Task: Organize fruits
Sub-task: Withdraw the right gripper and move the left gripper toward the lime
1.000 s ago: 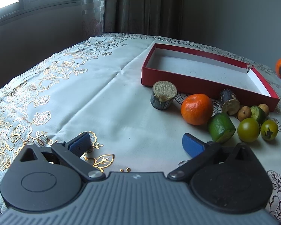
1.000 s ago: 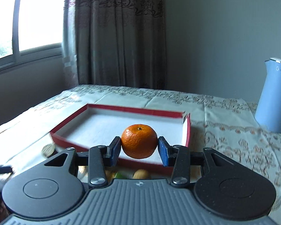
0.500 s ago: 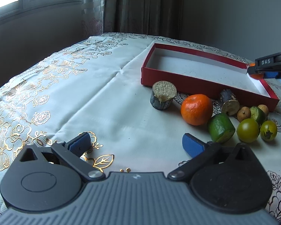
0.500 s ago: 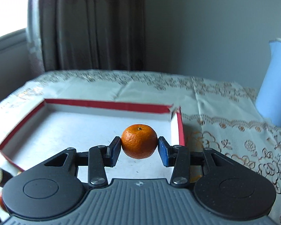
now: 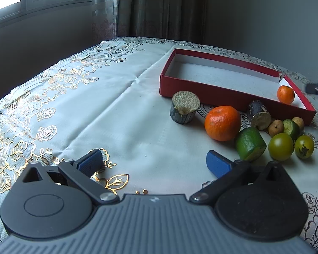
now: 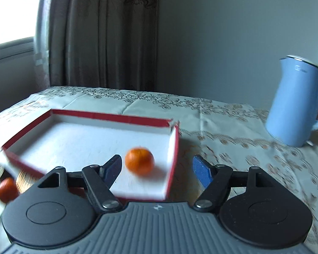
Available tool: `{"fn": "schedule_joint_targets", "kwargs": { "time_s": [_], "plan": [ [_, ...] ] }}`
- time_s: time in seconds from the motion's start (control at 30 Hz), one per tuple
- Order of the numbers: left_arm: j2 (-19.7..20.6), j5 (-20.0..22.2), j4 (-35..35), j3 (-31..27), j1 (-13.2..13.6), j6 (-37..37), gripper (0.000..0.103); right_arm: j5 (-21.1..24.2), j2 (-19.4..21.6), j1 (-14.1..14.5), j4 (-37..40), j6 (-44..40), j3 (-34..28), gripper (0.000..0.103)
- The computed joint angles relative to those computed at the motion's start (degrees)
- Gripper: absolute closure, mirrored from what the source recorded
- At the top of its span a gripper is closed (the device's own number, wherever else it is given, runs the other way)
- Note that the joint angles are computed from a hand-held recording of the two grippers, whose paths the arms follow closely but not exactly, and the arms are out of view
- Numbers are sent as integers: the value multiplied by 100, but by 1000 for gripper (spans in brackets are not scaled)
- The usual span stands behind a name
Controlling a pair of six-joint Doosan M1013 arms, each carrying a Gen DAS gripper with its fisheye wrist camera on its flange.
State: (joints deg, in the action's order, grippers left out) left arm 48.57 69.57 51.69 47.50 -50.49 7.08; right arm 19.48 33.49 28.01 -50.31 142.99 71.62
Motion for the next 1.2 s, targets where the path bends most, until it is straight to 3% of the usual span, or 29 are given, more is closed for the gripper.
{"fn": "schedule_joint_targets", "kwargs": {
  "time_s": [0.07,0.2,0.3,0.37,0.53,0.73,0.83,1.0,1.07,1.2],
  "plan": [
    [-8,-8,50,20,-12,-18,0,-194,-243,-9,-423,413,456,23],
    [-155,-376,570,370,-101,-228,0,-246,-502,-11,-890,802,1018,22],
    [-162,-484,927,442,-176,-133,0,-256,-522,-66,-369,457,1093,22],
    [-114,-496,1200,396,-248,-7,0,-264,-498,-113,415,-178,1033,22],
    [-112,-1114,1584,408,-340,-16,0,-316,-489,-170,1223,-835,1021,22],
    [401,-614,1092,-651,-324,562,0,-478,-512,-238,1806,-1219,1061,22],
    [488,-519,759,-855,-269,645,10,-523,-516,-273,2191,-1496,1063,22],
    [687,-102,269,-1253,-191,804,11,-560,-516,-297,2576,-1843,1060,22],
    [745,21,-10,-1382,-140,882,18,-543,-510,-297,2678,-1956,1048,22],
    [754,-27,-177,-1414,-103,907,23,-521,-505,-296,2713,-1993,1039,22]
  ]
}}
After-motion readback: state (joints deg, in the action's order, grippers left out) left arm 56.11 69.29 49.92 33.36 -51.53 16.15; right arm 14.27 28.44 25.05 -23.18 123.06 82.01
